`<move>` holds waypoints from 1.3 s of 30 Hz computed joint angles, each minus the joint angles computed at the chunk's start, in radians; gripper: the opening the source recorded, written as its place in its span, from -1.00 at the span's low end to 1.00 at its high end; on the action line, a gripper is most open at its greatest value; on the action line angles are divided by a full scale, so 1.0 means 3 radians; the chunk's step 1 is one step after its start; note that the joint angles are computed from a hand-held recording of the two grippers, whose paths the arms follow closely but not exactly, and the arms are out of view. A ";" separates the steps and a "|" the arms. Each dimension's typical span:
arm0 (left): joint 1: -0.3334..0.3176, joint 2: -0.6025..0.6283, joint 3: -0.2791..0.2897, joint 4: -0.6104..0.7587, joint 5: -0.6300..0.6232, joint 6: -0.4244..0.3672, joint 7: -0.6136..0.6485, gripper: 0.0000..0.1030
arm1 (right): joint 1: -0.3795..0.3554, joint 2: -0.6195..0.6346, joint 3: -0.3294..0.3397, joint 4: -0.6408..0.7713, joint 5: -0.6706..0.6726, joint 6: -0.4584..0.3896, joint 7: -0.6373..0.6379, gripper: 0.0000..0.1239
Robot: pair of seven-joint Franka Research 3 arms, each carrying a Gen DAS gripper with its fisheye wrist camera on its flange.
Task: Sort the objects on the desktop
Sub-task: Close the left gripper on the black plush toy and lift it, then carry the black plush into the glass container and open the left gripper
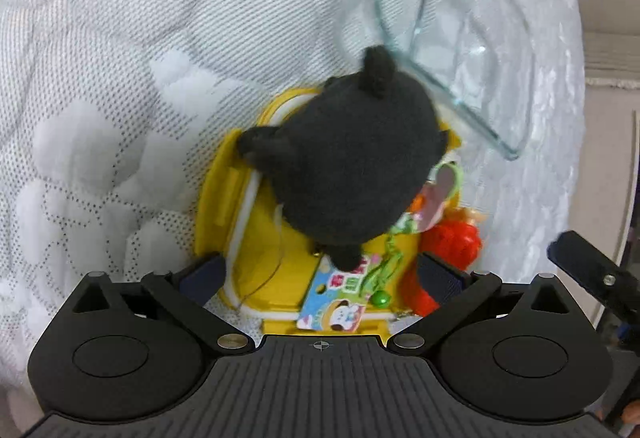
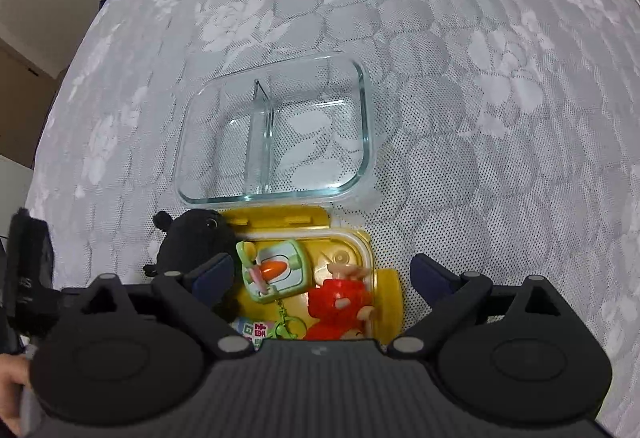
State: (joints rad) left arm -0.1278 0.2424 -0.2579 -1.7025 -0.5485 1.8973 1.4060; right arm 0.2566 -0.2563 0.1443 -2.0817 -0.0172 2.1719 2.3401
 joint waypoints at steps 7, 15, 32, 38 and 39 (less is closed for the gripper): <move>-0.0404 -0.0373 -0.0041 -0.0111 0.1453 0.0682 0.0495 1.00 | -0.0032 -0.0037 0.0098 -0.0004 -0.0444 0.0095 0.0121 0.55; -0.0551 -0.0153 -0.0054 -0.0128 0.1771 0.0896 0.0265 0.98 | 0.0012 0.0030 0.0076 0.0037 -0.0393 0.0131 0.0001 0.55; -0.0409 -0.0770 0.0031 -0.0114 0.0453 0.1617 0.0972 0.32 | -0.0217 -0.0219 0.0102 -0.0090 -0.0512 0.0369 0.0446 0.55; -0.0341 -0.0352 0.0006 0.0229 0.0093 0.1725 0.0818 0.32 | -0.0287 -0.0128 0.0131 0.0037 -0.0801 0.0400 0.0575 0.55; -0.0341 -0.0267 -0.0008 0.0246 0.0128 0.1776 0.0751 0.32 | -0.0288 -0.0115 0.0128 0.0050 -0.0836 0.0405 0.0572 0.55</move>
State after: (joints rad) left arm -0.2301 0.1622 -0.2603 -1.6288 -0.5100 2.4302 1.6312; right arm 0.1701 -0.2908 0.1827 -2.0668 -0.2681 2.2936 2.5117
